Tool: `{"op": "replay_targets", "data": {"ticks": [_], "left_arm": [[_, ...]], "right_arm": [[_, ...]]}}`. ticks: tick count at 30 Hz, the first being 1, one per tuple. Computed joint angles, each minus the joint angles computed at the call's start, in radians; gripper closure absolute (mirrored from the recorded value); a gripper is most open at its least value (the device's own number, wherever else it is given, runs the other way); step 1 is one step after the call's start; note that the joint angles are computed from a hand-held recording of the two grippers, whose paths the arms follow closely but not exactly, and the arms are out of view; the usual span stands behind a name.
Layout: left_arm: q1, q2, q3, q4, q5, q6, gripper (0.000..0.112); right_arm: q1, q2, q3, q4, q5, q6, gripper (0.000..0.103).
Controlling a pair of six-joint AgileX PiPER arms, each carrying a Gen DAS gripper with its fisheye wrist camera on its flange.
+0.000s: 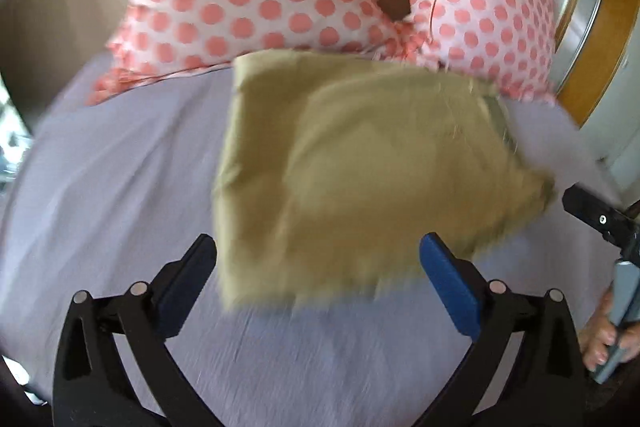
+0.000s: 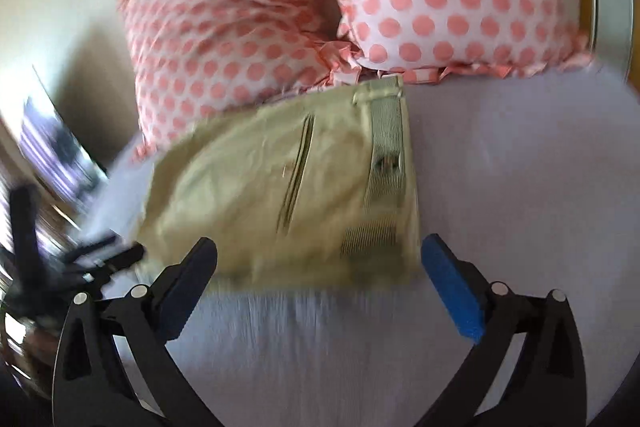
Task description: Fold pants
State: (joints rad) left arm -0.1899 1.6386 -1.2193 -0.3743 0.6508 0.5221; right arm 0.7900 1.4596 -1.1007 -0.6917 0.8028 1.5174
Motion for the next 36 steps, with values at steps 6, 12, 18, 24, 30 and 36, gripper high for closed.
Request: {"op": "replay_targets", "data": {"ticks": [6,12,18,24,30,36], "left_arm": [[-0.041,-0.124,0.261,0.108,-0.161,-0.071,0.011],[-0.052,-0.119,0.297,0.156,-0.209,-0.166,0.011],[-0.056,-0.156,0.374,0.136,-0.305,-0.173,0.011],[-0.062,-0.158,0.382,0.144,-0.322,-0.189,0.011],[-0.059,-0.158,0.381,0.134,-0.322,-0.174,0.011],[-0.06,-0.158,0.382,0.133,-0.323,-0.173,0.011]], "right_arm": [[0.175,0.154,-0.045,-0.065,0.117,0.16,0.002],[0.184,0.227,-0.109,-0.053,0.18,0.147,0.002],[0.221,0.283,-0.159,-0.065,0.268,0.138,0.002],[0.219,0.283,-0.161,-0.061,0.271,0.13,0.002],[0.221,0.283,-0.161,-0.063,0.275,0.135,0.002],[0.222,0.283,-0.161,-0.064,0.276,0.135,0.002]]}}
